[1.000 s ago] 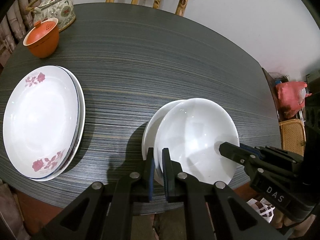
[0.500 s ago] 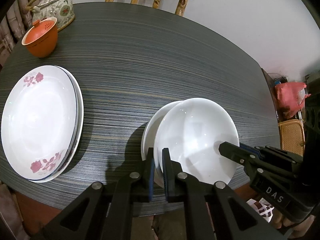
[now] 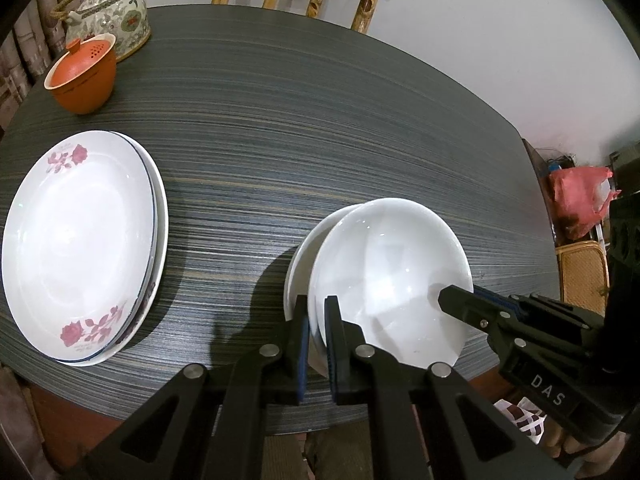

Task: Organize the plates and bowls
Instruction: 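Settle the rose-pattern bowl into the white bowls with both grippers, then open both grippers and release the rose-pattern bowl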

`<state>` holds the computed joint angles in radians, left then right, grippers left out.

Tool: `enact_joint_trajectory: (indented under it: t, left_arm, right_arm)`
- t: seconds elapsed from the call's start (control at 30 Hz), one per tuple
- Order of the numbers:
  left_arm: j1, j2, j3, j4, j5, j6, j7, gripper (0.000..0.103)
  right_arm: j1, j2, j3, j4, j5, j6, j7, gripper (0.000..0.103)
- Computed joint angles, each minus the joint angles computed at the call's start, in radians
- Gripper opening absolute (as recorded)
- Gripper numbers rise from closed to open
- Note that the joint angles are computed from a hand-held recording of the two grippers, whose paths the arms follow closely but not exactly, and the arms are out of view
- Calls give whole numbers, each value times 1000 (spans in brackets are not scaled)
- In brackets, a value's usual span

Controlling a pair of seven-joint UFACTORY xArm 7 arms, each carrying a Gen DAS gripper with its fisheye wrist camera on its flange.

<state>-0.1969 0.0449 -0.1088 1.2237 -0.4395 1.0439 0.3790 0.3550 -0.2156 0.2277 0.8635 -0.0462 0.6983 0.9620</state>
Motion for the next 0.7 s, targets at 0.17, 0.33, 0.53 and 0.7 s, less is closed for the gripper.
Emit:
enact_joint_trajectory:
  t: [0.17,0.33,0.53,0.7]
  left_arm:
    - [-1,-7,-1,-6,6,-6,-1,7]
    - [-10,-21,-4,-16,27,-20,-14,7]
    - [-29,-39,-12,-30,76,-47,-50,9]
    - [-44,-53,-16,-41,106,-59,-62,11]
  right_arm:
    - [0,-6,-1,-6,0,-3,1,12]
    - [-1,0,4,-1,-10,-1,12,12]
    - [0,-3,1,-5,-4,-2,16,12]
    - [0,-5,0,-11,0,-9,17,12]
